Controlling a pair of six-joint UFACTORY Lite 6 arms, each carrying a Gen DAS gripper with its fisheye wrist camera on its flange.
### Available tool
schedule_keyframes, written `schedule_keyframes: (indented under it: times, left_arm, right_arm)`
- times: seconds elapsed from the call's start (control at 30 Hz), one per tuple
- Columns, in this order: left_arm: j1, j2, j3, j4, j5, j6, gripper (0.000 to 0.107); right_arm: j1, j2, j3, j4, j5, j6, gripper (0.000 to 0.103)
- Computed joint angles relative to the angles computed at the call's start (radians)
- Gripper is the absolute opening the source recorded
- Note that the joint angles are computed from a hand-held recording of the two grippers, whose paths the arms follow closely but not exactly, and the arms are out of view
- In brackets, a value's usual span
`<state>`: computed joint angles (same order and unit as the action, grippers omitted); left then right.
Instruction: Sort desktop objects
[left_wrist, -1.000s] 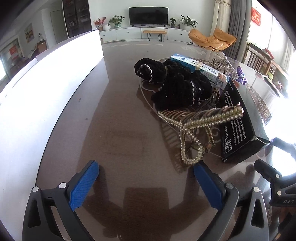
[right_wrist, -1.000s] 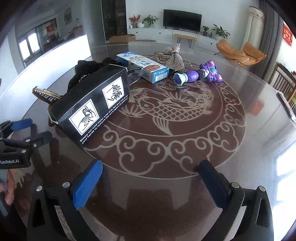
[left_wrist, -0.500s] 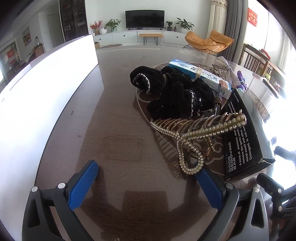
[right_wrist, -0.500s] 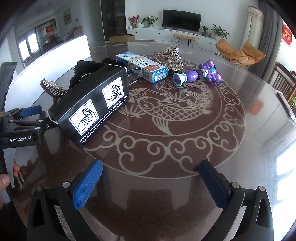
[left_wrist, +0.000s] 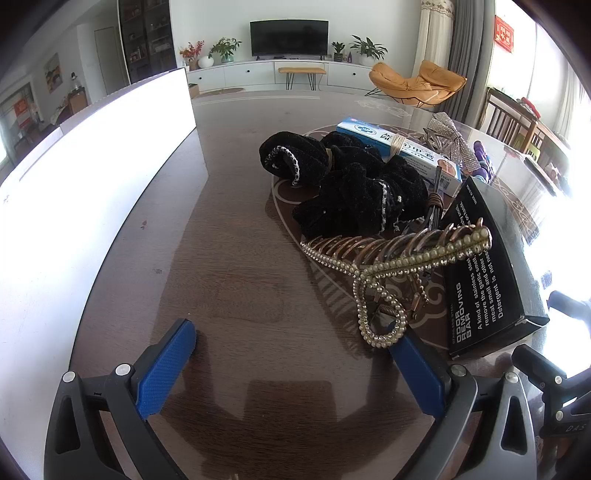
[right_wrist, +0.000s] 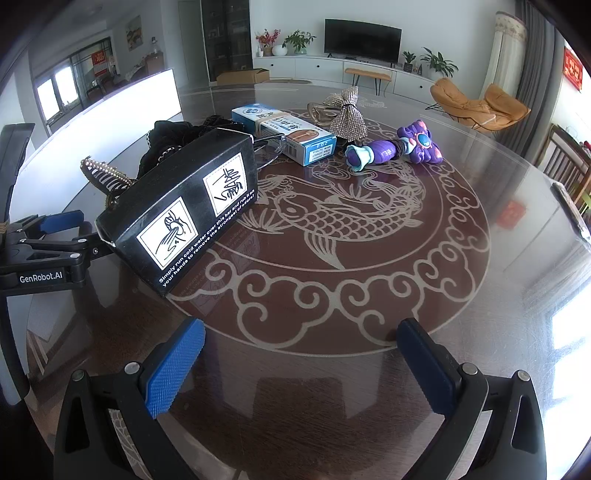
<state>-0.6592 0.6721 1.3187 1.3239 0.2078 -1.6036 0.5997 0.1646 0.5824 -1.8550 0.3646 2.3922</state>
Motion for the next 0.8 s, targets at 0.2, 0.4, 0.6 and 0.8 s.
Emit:
schedule_keyframes:
  times: [0.2,0.4,0.6,0.8]
  left_arm:
    - [0.000,0.001,0.000,0.001,0.000,-0.001,0.103]
    - [0.000,0.000,-0.001,0.005,0.000,-0.005,0.103]
    - [0.001,0.000,-0.003,0.011,-0.001,-0.011,0.103]
    - [0.001,-0.001,-0.003,0.011,-0.001,-0.011,0.103]
  right_arm:
    - [-0.001,0.002,0.001,-0.003,0.000,0.002,0.103]
    - [0.003,0.003,0.005,0.007,0.001,-0.004,0.103]
    - [0.000,0.004,0.002,-0.005,0.001,0.006,0.103]
    - [-0.003,0.004,0.000,-0.013,0.000,0.011,0.103]
